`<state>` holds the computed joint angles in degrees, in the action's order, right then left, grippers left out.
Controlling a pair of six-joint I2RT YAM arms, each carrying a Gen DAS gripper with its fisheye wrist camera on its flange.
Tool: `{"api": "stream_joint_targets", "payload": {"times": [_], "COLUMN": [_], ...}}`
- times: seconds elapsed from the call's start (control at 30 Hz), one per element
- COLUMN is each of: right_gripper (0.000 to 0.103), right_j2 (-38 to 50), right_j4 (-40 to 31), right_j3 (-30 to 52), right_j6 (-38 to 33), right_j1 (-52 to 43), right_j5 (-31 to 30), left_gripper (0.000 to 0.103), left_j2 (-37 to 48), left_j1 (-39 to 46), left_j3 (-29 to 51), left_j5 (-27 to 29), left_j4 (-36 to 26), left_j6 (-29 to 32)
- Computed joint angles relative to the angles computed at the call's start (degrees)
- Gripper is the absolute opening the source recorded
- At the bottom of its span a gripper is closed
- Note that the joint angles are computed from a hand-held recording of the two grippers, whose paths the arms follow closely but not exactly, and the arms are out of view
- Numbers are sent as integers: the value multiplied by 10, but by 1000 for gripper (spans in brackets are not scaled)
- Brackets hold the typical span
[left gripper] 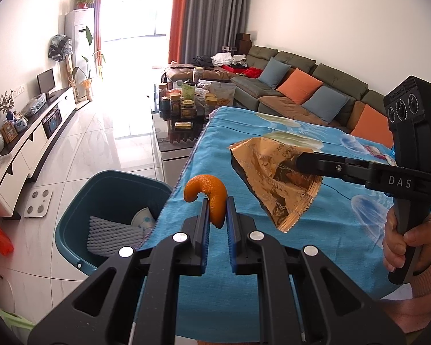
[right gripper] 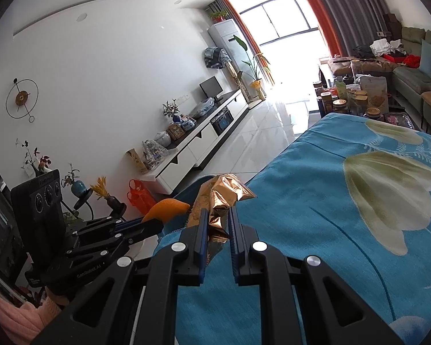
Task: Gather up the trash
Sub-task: 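Lower the orange peel and gold wrapper into the teal bin opening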
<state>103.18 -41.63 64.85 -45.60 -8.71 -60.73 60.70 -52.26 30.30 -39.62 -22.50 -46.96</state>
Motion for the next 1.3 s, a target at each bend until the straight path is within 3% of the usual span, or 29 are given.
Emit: {"api": "stream_joint_targets", "payload": {"times": [0.83,1.3], "right_gripper": [12,12], "right_j2": [-9,-7], "right_j4": [56,82], "right_j3": [2,4], "right_j6": [71,101], "right_j1": [76,107], "right_j5": [17,29], "left_gripper": [11,11], "left_j2": [-45,-20], "left_j1": [47,57], "left_j3": [-26,-15], "left_j5": [-2,-7], "left_j4": [-18,-19], "left_j6": [2,-14]}}
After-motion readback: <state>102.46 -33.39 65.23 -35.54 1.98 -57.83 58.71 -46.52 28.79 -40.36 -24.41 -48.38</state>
